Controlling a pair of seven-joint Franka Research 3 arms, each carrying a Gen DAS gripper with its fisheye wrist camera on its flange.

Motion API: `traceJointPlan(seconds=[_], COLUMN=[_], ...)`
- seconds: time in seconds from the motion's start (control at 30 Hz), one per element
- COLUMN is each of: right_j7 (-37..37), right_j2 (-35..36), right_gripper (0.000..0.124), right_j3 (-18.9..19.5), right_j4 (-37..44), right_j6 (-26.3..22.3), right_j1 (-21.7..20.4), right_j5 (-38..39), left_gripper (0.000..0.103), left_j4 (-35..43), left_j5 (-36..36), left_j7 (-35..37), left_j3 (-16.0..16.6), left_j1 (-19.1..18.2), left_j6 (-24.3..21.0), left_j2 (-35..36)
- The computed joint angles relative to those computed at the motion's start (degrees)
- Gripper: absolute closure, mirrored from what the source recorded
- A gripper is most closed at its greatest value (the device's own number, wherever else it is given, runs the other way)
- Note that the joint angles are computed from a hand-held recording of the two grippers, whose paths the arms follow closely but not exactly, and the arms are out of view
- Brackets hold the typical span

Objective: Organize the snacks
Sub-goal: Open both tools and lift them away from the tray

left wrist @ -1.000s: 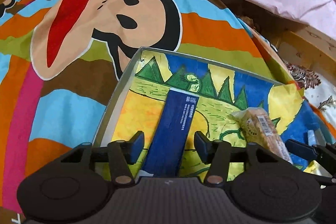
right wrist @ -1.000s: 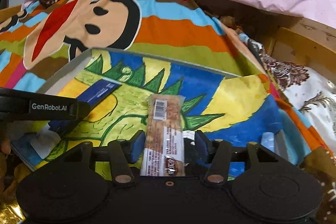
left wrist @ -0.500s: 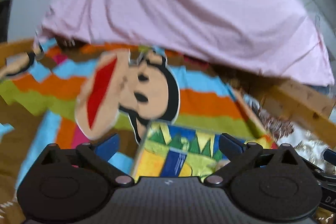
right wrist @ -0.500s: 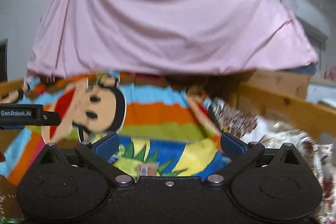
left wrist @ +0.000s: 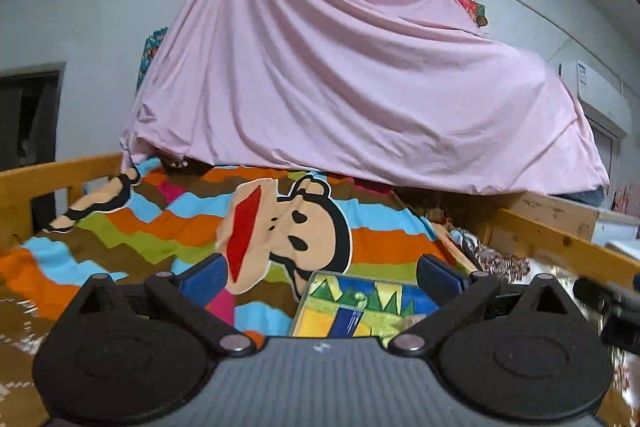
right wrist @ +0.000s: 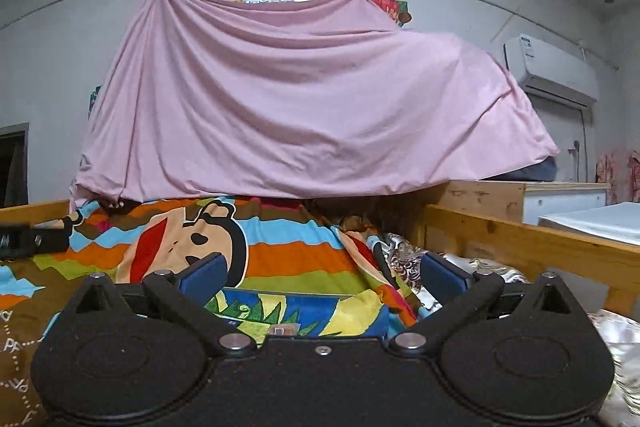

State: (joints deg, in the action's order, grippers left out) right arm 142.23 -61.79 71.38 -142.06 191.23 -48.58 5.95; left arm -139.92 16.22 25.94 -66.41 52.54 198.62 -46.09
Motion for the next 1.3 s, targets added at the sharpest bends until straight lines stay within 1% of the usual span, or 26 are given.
traceJointPlan(seconds=[0.07, 0.17, 0.27, 0.33, 0.47, 0.57, 0.67, 0.7, 0.83, 0.97, 1.17, 1.3], right_j7=[-0.1, -0.5, -0.9, -1.0, -1.5, -1.4, -0.9, -0.9, 0.5, 1.4, 2.6, 3.6], right_j2=[-0.9, -2.3, -3.5, -4.1, -2.3, 0.1, 1.5, 2.4, 6.5, 9.9, 14.6, 17.1], right_gripper=[0.022, 0.022, 0.022, 0.022, 0.022, 0.022, 0.022, 0.022, 0.022, 0.022, 0.022, 0.022], right_j3=[-1.4, -3.3, -5.2, -6.4, -9.6, -12.2, -14.4, -15.2, -16.8, -17.1, -18.4, -19.7], right_j4=[-1.9, -4.7, -7.6, -9.2, -11.0, -12.1, -12.7, -12.8, -12.1, -10.4, -8.7, -8.1], right_j6=[-0.9, -2.5, -4.4, -6.2, -11.1, -14.2, -18.5, -20.1, -24.7, -27.0, -28.7, -28.8], right_j1=[3.2, 8.0, 13.1, 16.6, 23.5, 28.4, 32.6, 34.1, 37.3, 37.6, 38.7, 39.5], right_j5=[0.1, -0.3, -1.3, -2.1, -4.6, -6.6, -8.5, -9.1, -10.8, -13.8, -18.1, -20.9], left_gripper=[0.0, 0.0, 0.0, 0.0, 0.0, 0.0, 0.0, 0.0, 0.0, 0.0, 0.001, 0.001], left_j4=[-2.9, -6.7, -9.9, -11.8, -14.5, -14.7, -14.6, -14.5, -13.3, -11.8, -10.8, -9.6], left_j5=[0.3, 0.0, 1.1, 1.8, 3.6, 6.0, 8.8, 9.7, 12.7, 14.7, 16.9, 18.4], left_j7=[0.2, 0.0, 0.7, 0.8, 0.9, 2.0, 3.1, 3.1, 4.0, 4.7, 4.3, 4.6], left_j3=[2.6, 5.3, 8.6, 10.4, 14.1, 16.8, 19.4, 19.9, 23.4, 27.7, 33.4, 37.0], left_j1=[-4.3, -9.5, -15.6, -19.1, -25.5, -30.0, -34.1, -34.9, -39.2, -44.2, -49.7, -53.4], left_j6=[-0.7, -1.7, -4.0, -5.3, -8.0, -11.9, -14.8, -15.4, -18.5, -22.8, -26.1, -28.0], left_j2=[-1.1, -3.4, -3.7, -4.3, -4.1, -2.3, 0.2, 0.8, 5.4, 10.2, 14.0, 16.4])
